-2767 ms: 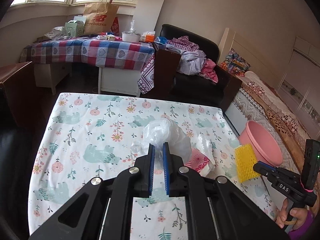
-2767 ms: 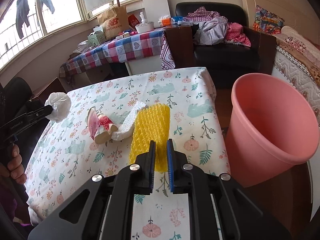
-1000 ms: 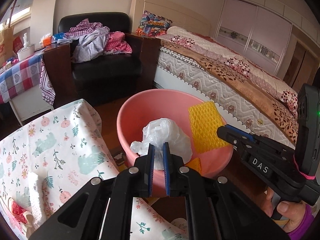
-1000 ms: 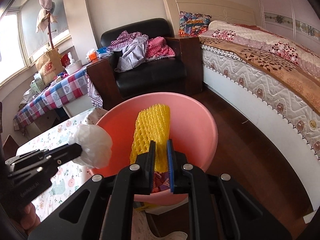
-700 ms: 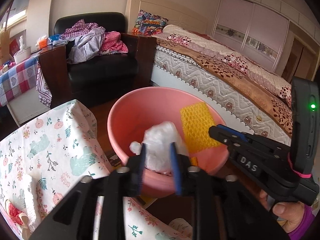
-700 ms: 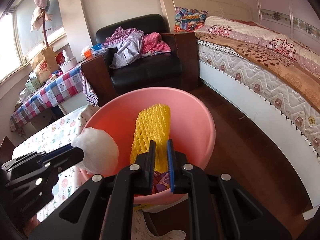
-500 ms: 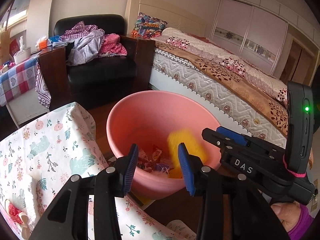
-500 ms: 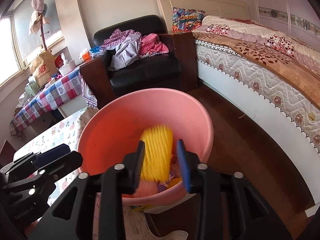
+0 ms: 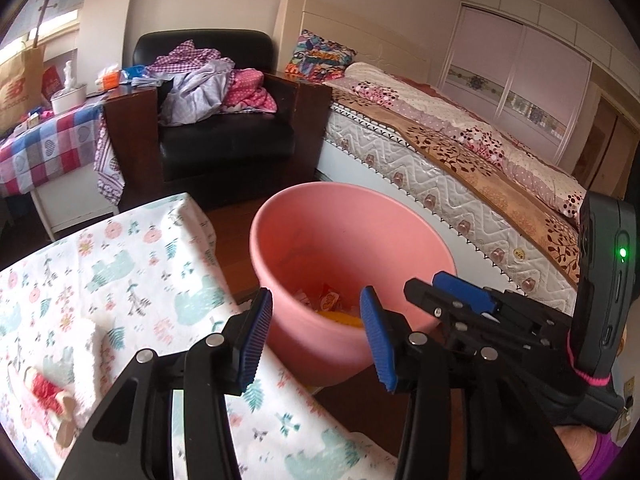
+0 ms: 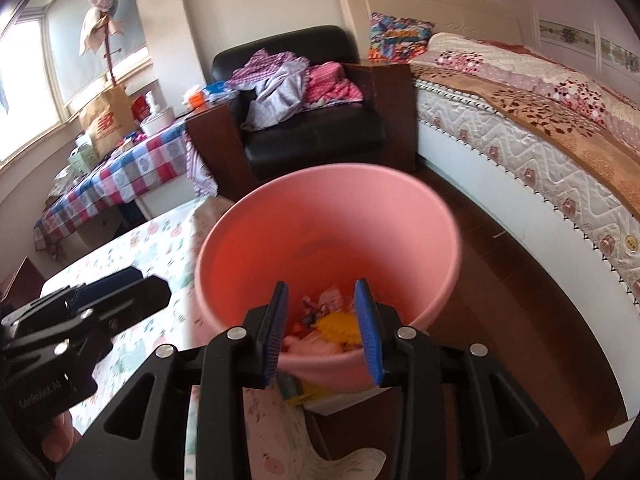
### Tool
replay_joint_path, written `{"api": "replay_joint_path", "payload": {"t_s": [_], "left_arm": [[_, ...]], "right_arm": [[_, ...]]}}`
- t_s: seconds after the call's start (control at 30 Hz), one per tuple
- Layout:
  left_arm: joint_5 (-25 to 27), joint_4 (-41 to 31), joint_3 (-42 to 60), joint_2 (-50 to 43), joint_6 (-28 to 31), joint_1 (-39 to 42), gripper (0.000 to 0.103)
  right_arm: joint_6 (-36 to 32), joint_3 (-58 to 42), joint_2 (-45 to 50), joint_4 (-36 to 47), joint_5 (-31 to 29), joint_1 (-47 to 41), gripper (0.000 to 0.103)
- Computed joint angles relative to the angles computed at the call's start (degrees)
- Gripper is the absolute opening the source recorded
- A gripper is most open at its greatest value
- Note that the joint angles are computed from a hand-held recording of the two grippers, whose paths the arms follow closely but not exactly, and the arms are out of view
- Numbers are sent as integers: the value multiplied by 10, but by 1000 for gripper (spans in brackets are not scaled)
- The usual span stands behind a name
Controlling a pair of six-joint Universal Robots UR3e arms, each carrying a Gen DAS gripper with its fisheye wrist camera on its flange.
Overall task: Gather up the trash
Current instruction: 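Move the left gripper to the pink paper cup and grasp it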
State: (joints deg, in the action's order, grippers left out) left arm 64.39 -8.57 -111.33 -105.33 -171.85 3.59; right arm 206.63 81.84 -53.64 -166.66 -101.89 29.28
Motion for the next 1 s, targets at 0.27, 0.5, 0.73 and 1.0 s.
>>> {"api": "replay_joint_path", "payload": {"t_s": [0.27, 0.5, 0.73, 1.0], "left_arm": [[-4, -6, -86, 79, 23, 46, 49], [-33, -29, -156, 152, 57, 105, 49], [-84, -98, -256, 275, 139, 235, 49], [-138, -268, -329, 423, 231, 463, 49]], "right_arm": [[0, -35, 7, 31, 1, 41, 35], [0, -79, 25, 64, 10, 73, 35], [-8, -177, 83, 117, 27, 98, 35], [-29, -326, 172, 168, 57, 125, 35]]}}
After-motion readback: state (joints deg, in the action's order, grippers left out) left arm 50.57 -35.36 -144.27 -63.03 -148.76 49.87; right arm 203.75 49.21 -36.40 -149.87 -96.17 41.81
